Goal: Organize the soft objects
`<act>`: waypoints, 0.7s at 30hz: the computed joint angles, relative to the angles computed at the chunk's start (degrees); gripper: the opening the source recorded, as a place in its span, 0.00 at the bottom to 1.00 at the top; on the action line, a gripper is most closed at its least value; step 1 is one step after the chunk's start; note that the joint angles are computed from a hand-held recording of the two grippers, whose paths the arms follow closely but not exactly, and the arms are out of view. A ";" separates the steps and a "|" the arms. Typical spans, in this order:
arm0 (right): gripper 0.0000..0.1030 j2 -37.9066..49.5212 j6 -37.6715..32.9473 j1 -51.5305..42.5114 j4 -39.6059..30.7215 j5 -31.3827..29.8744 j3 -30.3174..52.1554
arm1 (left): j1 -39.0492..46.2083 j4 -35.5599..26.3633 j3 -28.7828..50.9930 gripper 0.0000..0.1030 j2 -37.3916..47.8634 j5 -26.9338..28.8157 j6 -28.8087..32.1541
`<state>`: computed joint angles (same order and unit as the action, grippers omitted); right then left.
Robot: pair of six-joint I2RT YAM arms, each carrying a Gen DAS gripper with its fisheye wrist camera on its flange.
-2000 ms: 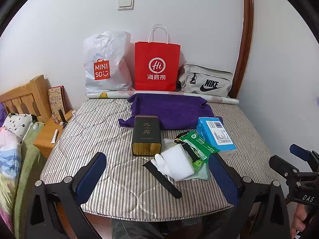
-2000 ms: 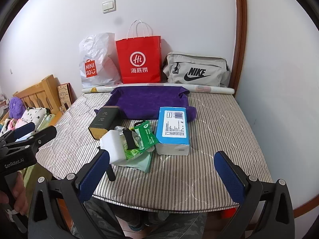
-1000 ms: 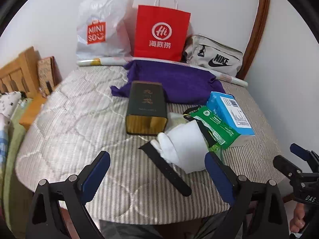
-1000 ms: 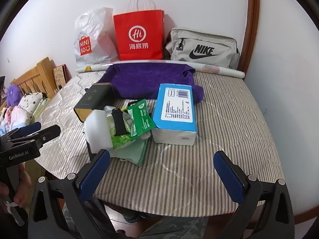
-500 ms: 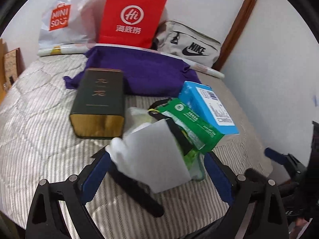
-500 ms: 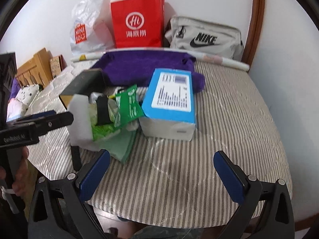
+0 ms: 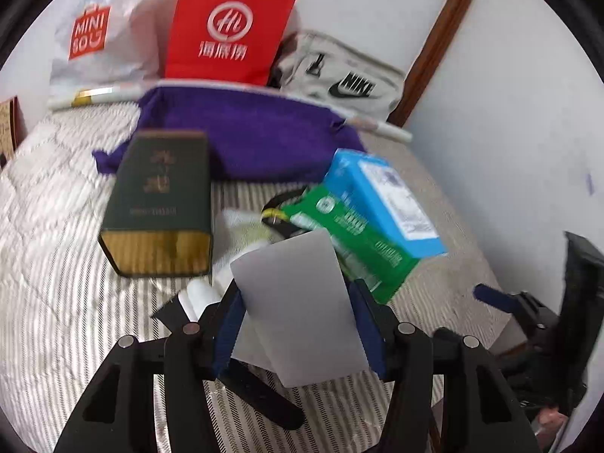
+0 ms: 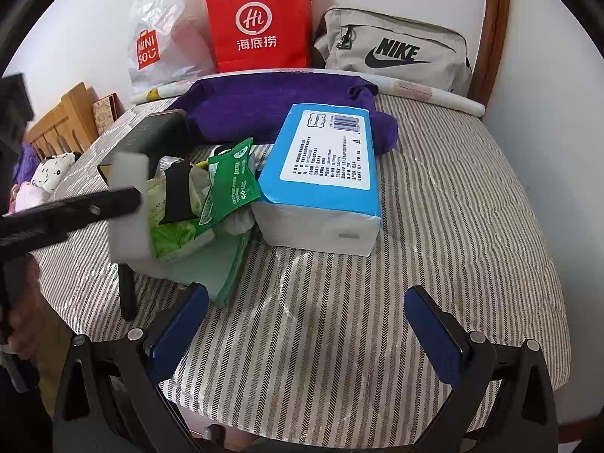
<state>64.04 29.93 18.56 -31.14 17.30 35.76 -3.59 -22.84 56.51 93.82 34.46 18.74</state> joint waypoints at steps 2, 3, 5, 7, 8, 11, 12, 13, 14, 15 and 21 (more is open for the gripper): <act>0.99 0.23 0.10 -0.46 0.39 -0.50 0.06 | 0.75 -1.07 0.47 0.52 -1.49 0.37 0.84; 0.99 0.39 0.14 -0.67 0.70 -0.76 0.13 | 1.28 -1.66 0.88 0.52 -1.93 0.44 1.34; 0.99 0.74 0.25 -0.94 1.51 -1.78 0.49 | 2.73 -2.90 1.65 0.52 -2.69 0.35 2.51; 0.99 1.10 0.01 -0.93 2.42 -2.99 0.89 | 4.43 -3.31 2.06 0.52 -3.44 -0.33 3.34; 0.99 1.51 0.07 -0.69 2.81 -3.32 1.29 | 5.18 -3.21 2.12 0.52 -3.78 -1.56 3.88; 0.99 2.81 -0.12 -0.14 4.53 -4.78 2.59 | 7.15 -1.56 2.38 0.52 -3.39 -5.03 4.18; 0.99 3.31 -0.18 0.01 5.70 -5.52 3.02 | 7.95 -1.32 2.78 0.52 -2.56 -5.57 4.52; 0.98 3.71 -0.36 0.07 6.67 -6.26 3.41 | 8.58 -1.52 3.47 0.52 -1.56 -6.16 4.64; 0.96 4.19 -0.61 0.07 7.43 -6.87 3.83 | 9.25 -1.74 4.28 0.52 -0.26 -7.07 4.48; 0.95 5.00 -1.16 0.03 8.72 -7.85 4.42 | 9.96 -1.84 4.98 0.52 0.92 -7.59 4.32; 0.79 10.92 -3.91 0.96 11.79 -9.04 8.94 | 12.74 -1.05 6.95 0.52 5.40 -7.70 3.97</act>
